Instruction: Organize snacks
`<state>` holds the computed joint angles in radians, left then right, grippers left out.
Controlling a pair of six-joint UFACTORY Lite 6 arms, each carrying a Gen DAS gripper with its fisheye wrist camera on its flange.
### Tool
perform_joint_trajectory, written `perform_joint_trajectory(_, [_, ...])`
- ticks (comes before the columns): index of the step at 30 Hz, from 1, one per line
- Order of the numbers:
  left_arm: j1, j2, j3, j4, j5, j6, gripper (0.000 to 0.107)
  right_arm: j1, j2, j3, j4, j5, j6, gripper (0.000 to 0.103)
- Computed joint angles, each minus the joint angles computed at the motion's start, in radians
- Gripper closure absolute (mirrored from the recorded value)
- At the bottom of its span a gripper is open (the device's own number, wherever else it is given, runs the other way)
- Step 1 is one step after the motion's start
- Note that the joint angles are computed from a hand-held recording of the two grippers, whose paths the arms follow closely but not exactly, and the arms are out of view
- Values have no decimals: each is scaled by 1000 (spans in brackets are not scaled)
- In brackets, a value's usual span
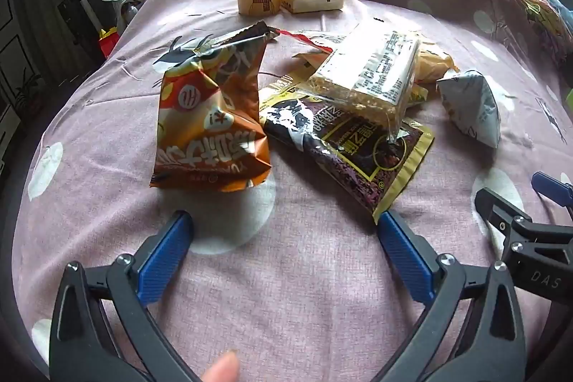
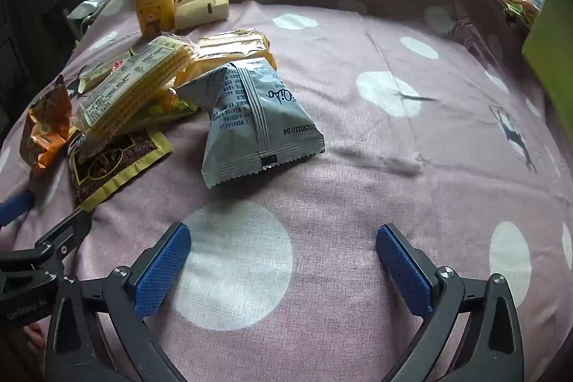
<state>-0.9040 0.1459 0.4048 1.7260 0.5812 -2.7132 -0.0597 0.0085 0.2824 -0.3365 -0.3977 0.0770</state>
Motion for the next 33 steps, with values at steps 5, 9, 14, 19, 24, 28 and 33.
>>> perform_joint_trajectory(5, [-1, 0, 2, -7, -1, 7, 4, 2, 0, 0, 4, 0, -2, 0])
perform_joint_trajectory(9, [1, -3, 0, -6, -3, 6, 4, -2, -1, -1, -5, -1, 3, 0])
perform_joint_trajectory(14, [7, -5, 4, -14, -10, 22, 4, -2, -1, 0, -4, 0, 3, 0])
perform_joint_trajectory(19, [24, -8, 8, -21, -30, 52, 4, -2, -1, -1, -4, -1, 3, 0])
perform_joint_trajectory(24, [53, -37, -1, -13, -71, 71, 4, -2, -1, -1, -4, -3, 3, 0])
perform_joint_trajectory(28, [46, -48, 1, -53, -75, 105, 4, -1, -3, -3, -1, -2, 0, 0])
perform_joint_trajectory(33, [44, -91, -7, -166, -74, 212, 4, 30, -42, -18, 56, 38, -18, 0])
